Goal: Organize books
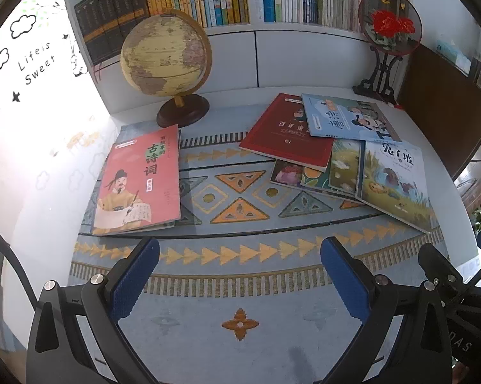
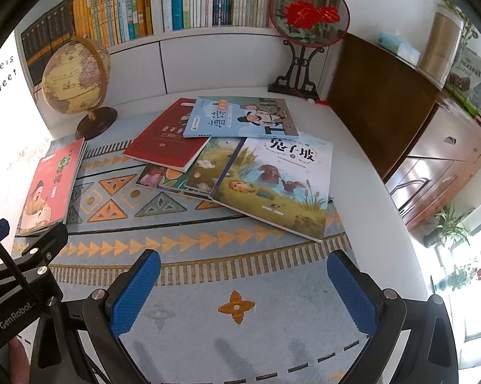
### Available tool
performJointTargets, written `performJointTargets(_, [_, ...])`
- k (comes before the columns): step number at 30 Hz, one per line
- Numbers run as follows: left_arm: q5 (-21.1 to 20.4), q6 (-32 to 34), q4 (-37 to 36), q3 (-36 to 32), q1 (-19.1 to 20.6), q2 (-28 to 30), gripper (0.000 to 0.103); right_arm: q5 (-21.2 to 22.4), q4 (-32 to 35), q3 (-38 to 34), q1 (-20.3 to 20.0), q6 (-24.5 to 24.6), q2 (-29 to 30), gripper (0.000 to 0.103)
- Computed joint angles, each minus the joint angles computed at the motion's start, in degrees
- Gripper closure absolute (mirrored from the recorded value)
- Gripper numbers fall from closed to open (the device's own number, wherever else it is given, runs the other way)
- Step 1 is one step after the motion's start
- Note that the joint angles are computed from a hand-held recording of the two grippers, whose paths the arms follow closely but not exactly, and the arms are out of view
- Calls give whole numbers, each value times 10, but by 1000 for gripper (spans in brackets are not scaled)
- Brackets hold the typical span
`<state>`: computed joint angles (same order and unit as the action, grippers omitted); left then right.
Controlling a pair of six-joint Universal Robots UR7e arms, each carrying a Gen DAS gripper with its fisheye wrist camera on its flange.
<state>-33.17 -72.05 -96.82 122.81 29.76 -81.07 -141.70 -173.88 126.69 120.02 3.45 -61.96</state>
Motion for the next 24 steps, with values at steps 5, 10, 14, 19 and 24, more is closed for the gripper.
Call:
performJointTargets(5, [0, 2, -2, -4, 2, 8, 2, 4, -2, 1, -6, -3, -2, 0])
performJointTargets(10, [0, 3, -3, -8, 4, 13, 2, 7, -6, -1, -11, -9, -2, 0])
performJointTargets(14, [-1, 14, -21, -13, 11, 23, 2, 7, -10, -3, -17, -21, -3, 0])
performJointTargets(19, [3, 51, -61, -30, 24, 55, 2, 4, -70, -7, -32, -114, 3, 0])
performJointTargets(24, [12, 86, -119, -61, 36, 103, 2, 39, -90, -37, -71, -222, -11, 0])
